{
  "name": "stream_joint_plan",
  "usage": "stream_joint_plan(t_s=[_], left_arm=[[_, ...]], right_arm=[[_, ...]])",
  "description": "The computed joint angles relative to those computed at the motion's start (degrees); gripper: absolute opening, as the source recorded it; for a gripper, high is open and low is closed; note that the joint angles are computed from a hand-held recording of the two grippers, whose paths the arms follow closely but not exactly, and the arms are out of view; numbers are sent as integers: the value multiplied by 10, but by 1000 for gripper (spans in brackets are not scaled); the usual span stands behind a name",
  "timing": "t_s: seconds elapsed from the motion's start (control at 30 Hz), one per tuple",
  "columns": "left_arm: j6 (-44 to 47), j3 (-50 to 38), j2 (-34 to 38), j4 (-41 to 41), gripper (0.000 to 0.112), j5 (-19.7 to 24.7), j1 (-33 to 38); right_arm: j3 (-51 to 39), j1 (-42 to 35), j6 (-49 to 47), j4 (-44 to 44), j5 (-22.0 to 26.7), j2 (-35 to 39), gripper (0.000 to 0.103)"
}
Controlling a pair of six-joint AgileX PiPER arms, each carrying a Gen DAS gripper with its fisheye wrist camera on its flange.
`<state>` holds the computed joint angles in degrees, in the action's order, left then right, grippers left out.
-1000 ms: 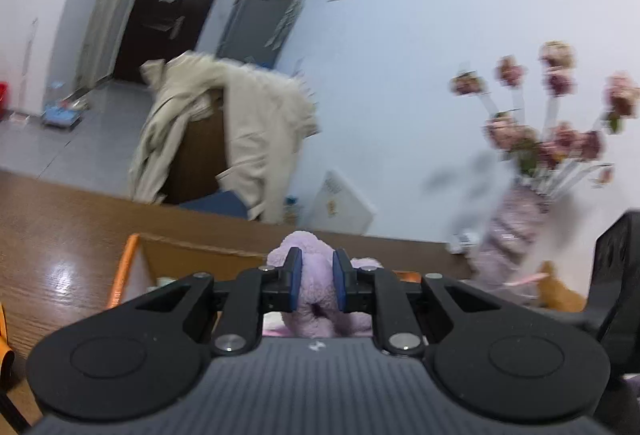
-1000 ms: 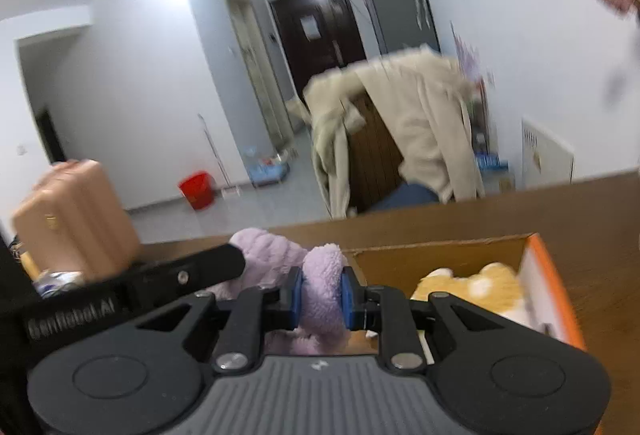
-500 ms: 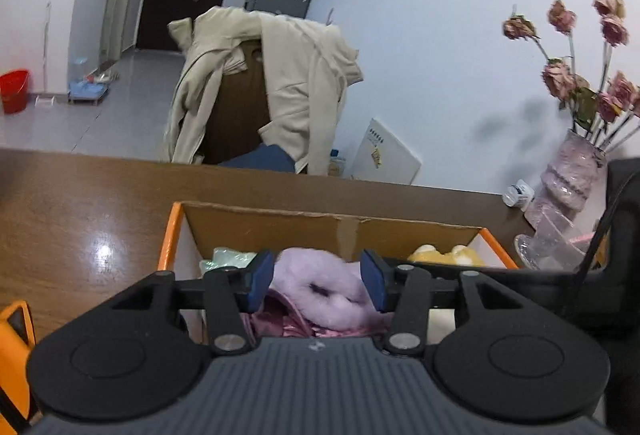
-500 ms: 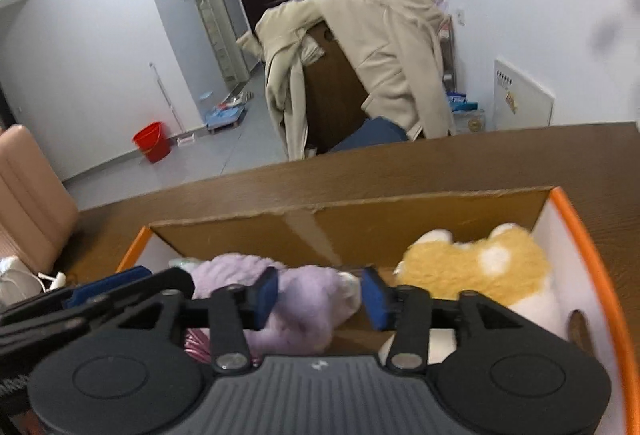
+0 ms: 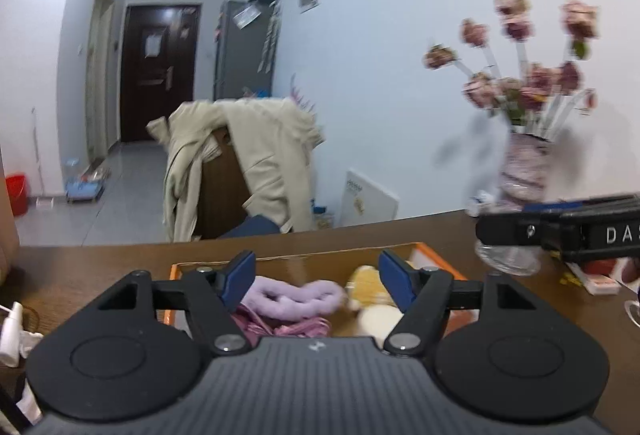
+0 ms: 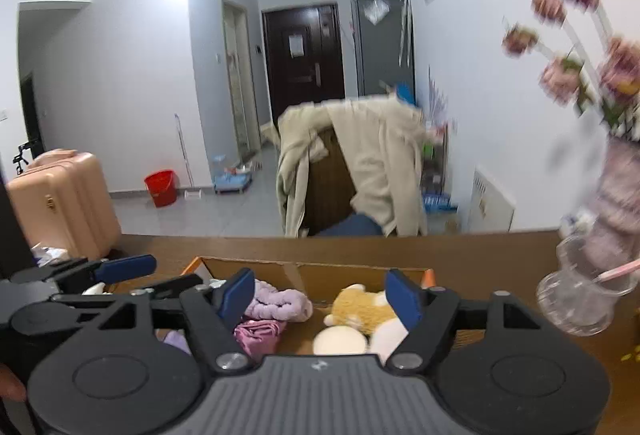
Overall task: Organize soft objects
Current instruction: 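Move both grippers back toward the light-blue ball and tissue pack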
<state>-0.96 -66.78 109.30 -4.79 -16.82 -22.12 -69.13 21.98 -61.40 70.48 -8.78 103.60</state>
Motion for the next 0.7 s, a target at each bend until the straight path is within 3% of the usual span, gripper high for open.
stream_joint_plan(t_s=[0.2, 0.4, 0.53, 0.6, 0.7], left_arm=[[187, 159, -139, -210, 80, -73, -68], [260, 334, -238, -370, 87, -196, -169], [207, 445, -247, -428, 96, -327, -271], [159, 496, -216, -464, 100, -407, -345], [112, 533, -181, -517, 100, -422, -422]], right_arm=[[195, 37, 233, -239, -81, -144, 82], [375, 119, 329, -334, -241, -216, 89], [469, 195, 393, -316, -320, -222, 92], [509, 230, 450, -298, -347, -212, 95], [557, 286, 506, -267, -392, -177, 95]])
